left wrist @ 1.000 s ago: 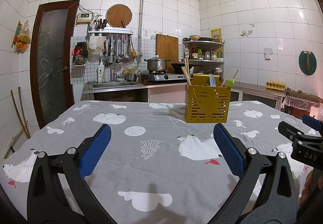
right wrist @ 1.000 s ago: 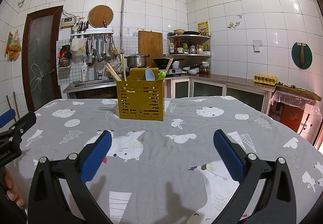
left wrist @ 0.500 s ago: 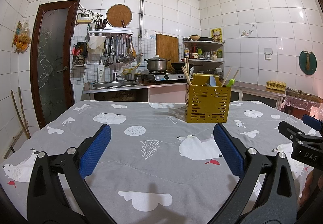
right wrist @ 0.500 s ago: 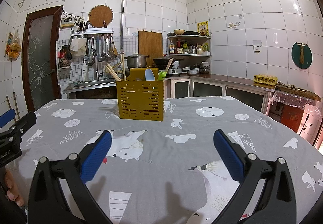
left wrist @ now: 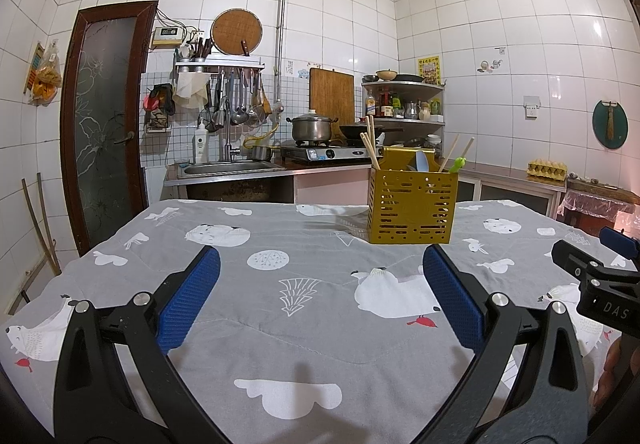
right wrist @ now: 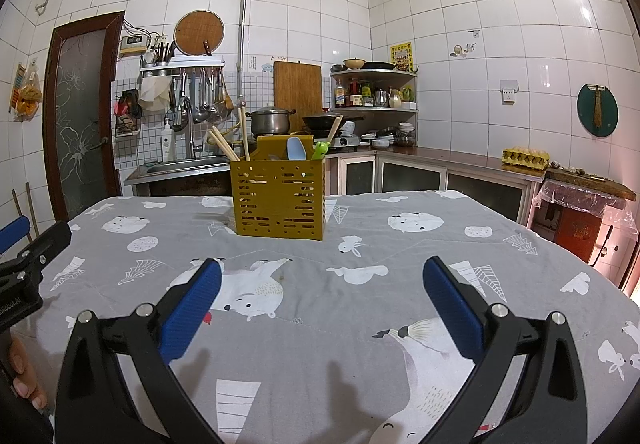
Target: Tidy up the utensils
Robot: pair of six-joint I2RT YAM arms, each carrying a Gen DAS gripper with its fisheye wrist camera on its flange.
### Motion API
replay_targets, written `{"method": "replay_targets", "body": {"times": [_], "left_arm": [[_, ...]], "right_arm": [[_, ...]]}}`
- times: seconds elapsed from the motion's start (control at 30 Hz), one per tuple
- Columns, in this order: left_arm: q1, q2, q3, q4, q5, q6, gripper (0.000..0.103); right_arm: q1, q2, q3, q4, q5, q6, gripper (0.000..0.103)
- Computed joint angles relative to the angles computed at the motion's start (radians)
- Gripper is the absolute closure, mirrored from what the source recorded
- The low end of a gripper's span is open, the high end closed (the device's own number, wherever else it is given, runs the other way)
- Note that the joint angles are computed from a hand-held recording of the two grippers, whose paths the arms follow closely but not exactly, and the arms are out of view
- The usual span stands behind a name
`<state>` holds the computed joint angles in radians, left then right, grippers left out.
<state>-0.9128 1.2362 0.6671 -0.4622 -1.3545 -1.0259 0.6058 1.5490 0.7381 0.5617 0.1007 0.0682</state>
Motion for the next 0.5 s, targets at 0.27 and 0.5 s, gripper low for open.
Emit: {"method": "replay_targets", "body": {"times": [0.27, 0.5], "left_arm": [[-0.003, 0.002, 0.017, -0.03, -0.013, -0.01, 0.005], [-0.001, 0.006, 0.029, -0.064, -0.008, -0.036, 0.005]], "right_arm": [[0.001, 0.0, 0.0, 0.0, 0.001, 0.0, 0.005], [-0.004, -0.001, 0.003, -0.005, -0.003, -0.003, 0.005]]}}
